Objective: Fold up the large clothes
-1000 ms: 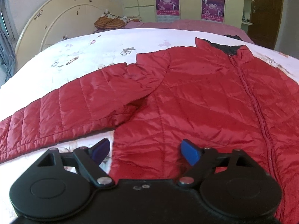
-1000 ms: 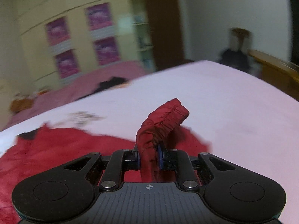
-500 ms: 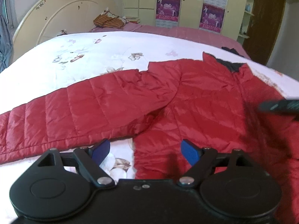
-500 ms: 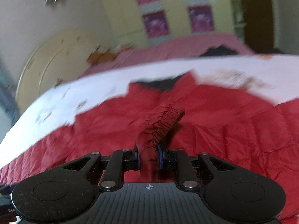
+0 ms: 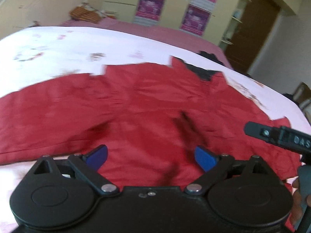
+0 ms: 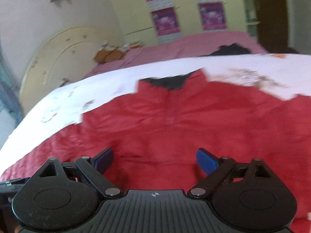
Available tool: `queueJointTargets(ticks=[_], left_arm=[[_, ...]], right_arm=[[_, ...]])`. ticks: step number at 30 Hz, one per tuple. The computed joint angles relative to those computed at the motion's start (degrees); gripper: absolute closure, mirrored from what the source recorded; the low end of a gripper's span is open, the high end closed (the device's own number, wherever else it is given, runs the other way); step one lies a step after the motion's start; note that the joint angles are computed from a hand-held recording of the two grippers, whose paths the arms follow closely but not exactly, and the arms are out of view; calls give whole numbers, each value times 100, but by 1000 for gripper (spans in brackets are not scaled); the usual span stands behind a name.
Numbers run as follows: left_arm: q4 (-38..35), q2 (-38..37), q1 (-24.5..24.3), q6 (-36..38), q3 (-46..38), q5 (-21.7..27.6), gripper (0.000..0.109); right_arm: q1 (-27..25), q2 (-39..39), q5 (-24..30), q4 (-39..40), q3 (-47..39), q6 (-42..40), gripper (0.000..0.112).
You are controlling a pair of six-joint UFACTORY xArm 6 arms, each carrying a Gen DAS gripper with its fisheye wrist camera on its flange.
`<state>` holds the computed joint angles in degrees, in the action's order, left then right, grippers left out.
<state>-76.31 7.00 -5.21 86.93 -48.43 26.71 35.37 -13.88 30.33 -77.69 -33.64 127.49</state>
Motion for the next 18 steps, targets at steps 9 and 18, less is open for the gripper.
queueJointTargets(ticks=[9, 18], left_arm=[[-90, 277, -540, -145, -184, 99, 38], [-252, 274, -881, 165, -73, -395, 29]], right_arm=[[352, -1629, 1255, 1091, 1301, -391, 21], [527, -2367, 1683, 1347, 1791, -485, 21]])
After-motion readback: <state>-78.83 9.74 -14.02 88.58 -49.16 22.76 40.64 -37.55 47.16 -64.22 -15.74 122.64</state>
